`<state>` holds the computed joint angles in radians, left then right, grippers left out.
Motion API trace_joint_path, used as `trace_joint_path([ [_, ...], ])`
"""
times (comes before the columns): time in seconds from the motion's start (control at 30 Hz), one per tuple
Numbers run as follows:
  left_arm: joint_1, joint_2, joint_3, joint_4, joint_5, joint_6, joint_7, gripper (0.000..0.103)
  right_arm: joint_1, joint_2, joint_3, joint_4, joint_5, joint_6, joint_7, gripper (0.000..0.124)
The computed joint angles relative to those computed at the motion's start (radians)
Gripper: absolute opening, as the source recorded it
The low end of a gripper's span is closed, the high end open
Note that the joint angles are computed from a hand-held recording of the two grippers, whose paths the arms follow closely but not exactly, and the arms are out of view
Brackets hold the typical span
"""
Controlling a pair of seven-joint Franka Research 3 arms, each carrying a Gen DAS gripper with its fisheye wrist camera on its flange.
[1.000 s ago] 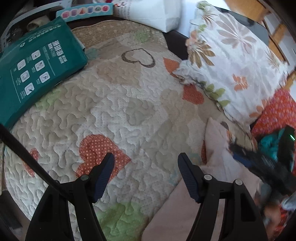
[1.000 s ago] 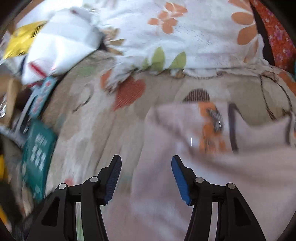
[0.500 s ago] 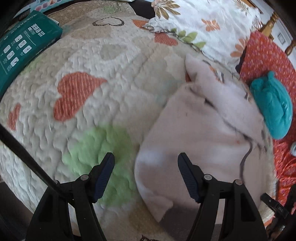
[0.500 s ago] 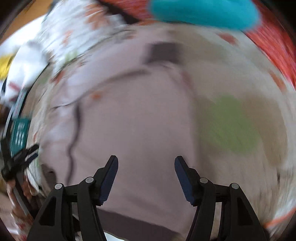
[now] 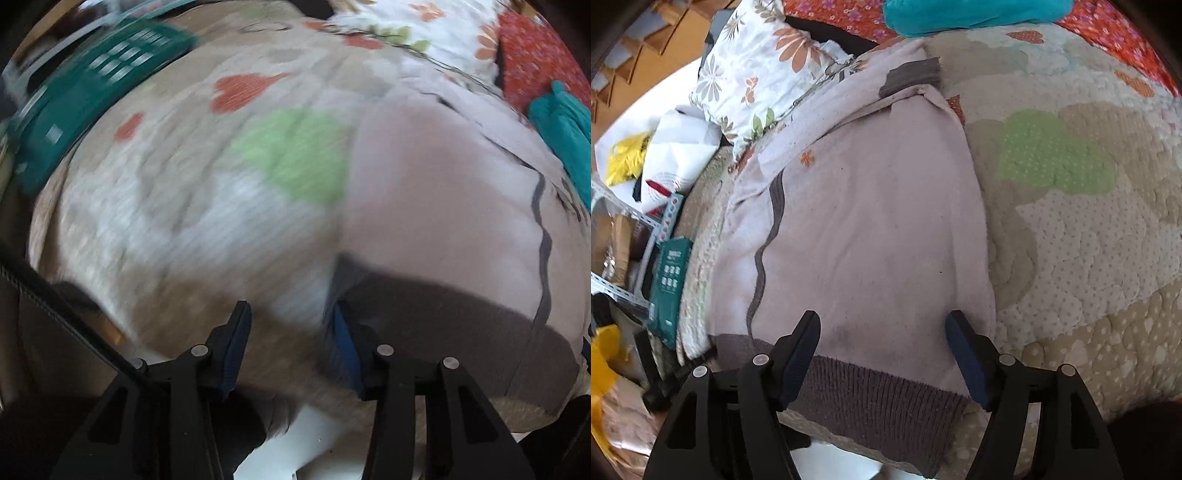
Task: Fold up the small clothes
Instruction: 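Grasp the grey knit hem with both grippers and lift it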
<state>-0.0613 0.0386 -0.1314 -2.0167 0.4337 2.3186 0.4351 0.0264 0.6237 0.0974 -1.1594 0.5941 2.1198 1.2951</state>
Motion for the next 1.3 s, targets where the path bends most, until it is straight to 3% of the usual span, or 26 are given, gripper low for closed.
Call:
trace_joint_path([
  [0.2,0.039,-0.104,0.015,-0.17,-0.01,0.305,-0.129,0.044,-0.016,-0.017,0.01,-0.033,0.039,0.012,-0.017,0.075],
  [0.3,0.048,-0.041,0.014,-0.111,0.004,0.345,-0.096,0.049,-0.024,-0.029,0.012,-0.054,0.058,0.015,-0.029,0.075],
  [0.4,0.056,0.036,0.0,-0.055,-0.126,0.376,0.048,0.056,-0.04,-0.028,0.018,-0.06,0.099,0.009,-0.023,0.075],
  [0.47,0.026,0.057,0.014,-0.02,-0.056,0.342,0.013,0.059,-0.059,-0.023,0.027,-0.061,0.145,-0.001,-0.013,0.075],
  [0.5,0.027,0.057,0.008,-0.02,-0.085,0.351,0.058,0.057,-0.068,-0.021,0.031,-0.062,0.167,-0.007,-0.01,0.075],
  [0.53,0.033,0.054,0.0,-0.032,-0.14,0.381,0.115,0.042,-0.079,-0.017,0.036,-0.061,0.188,-0.019,-0.009,0.075],
  [0.63,0.05,0.04,-0.02,-0.082,-0.345,0.465,0.268,0.017,-0.091,-0.015,0.04,-0.063,0.221,-0.043,-0.01,0.075],
  [0.73,0.052,0.005,-0.02,-0.149,-0.481,0.535,0.307,0.015,-0.082,-0.057,0.026,-0.111,0.225,0.013,-0.02,0.071],
  [0.83,0.046,-0.023,0.007,-0.182,-0.378,0.551,0.184,0.016,-0.053,-0.139,-0.008,-0.213,0.208,0.194,-0.044,0.071],
  [0.87,0.046,-0.022,0.01,-0.182,-0.364,0.556,0.169,0.017,-0.045,-0.138,-0.022,-0.209,0.179,0.201,-0.02,0.072],
  [0.97,0.047,0.004,-0.006,-0.171,-0.527,0.575,0.294,0.029,-0.08,-0.066,-0.008,-0.131,0.183,0.043,0.066,0.072],
  [1.03,0.044,0.024,-0.012,-0.152,-0.558,0.58,0.324,0.036,-0.1,-0.059,0.015,-0.137,0.232,0.028,0.058,0.072],
  [1.17,0.052,0.033,-0.043,-0.137,-0.68,0.581,0.471,0.037,-0.143,0.01,0.068,-0.058,0.326,-0.141,0.019,0.072],
  [1.3,0.048,0.022,-0.052,-0.158,-0.788,0.607,0.549,0.037,-0.092,-0.034,0.044,-0.104,0.265,-0.126,-0.043,0.072],
])
